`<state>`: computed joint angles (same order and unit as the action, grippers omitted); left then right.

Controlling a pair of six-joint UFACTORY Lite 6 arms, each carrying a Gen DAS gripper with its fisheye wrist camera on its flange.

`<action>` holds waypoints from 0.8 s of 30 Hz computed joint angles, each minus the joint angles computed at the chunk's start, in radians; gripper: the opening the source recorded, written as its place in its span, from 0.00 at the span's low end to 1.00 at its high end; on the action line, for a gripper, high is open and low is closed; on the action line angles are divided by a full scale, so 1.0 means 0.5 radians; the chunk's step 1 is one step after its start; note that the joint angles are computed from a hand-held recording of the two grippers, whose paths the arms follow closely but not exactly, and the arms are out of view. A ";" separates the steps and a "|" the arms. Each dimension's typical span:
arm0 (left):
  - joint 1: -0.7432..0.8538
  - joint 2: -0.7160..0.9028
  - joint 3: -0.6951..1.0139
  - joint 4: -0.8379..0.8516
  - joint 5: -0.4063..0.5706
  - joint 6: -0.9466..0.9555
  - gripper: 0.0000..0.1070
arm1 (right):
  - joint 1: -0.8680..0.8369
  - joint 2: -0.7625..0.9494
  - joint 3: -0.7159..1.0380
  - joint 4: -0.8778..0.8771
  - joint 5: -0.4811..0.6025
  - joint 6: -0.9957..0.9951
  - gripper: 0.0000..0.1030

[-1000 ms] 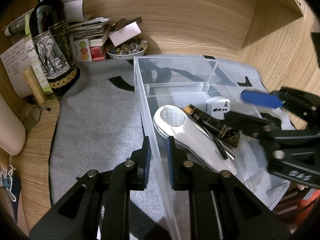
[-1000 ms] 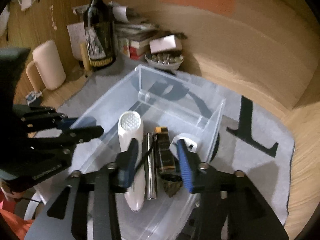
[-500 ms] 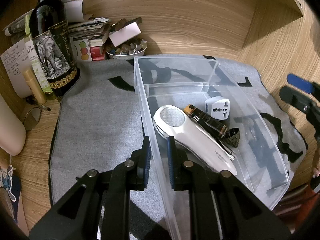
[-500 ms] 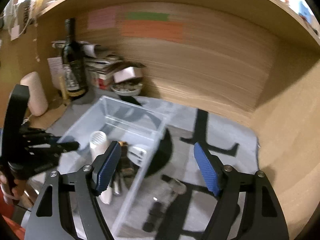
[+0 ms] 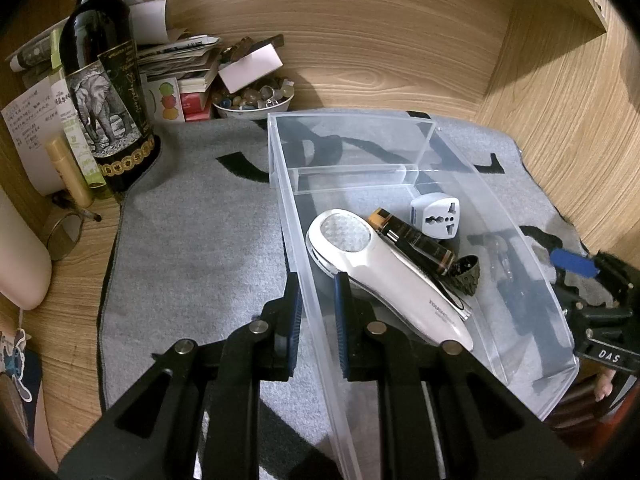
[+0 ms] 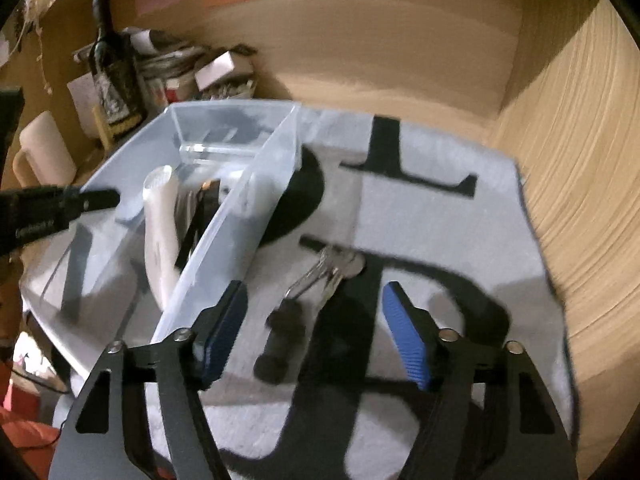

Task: Organize rigid objects
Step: 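Move the right gripper to the black-handled item and grasp it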

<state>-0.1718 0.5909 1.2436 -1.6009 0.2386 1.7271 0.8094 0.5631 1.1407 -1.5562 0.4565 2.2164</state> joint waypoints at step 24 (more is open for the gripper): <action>0.003 -0.010 -0.017 -0.029 0.006 0.035 0.13 | -0.088 0.126 -0.015 -0.334 -0.209 0.332 0.20</action>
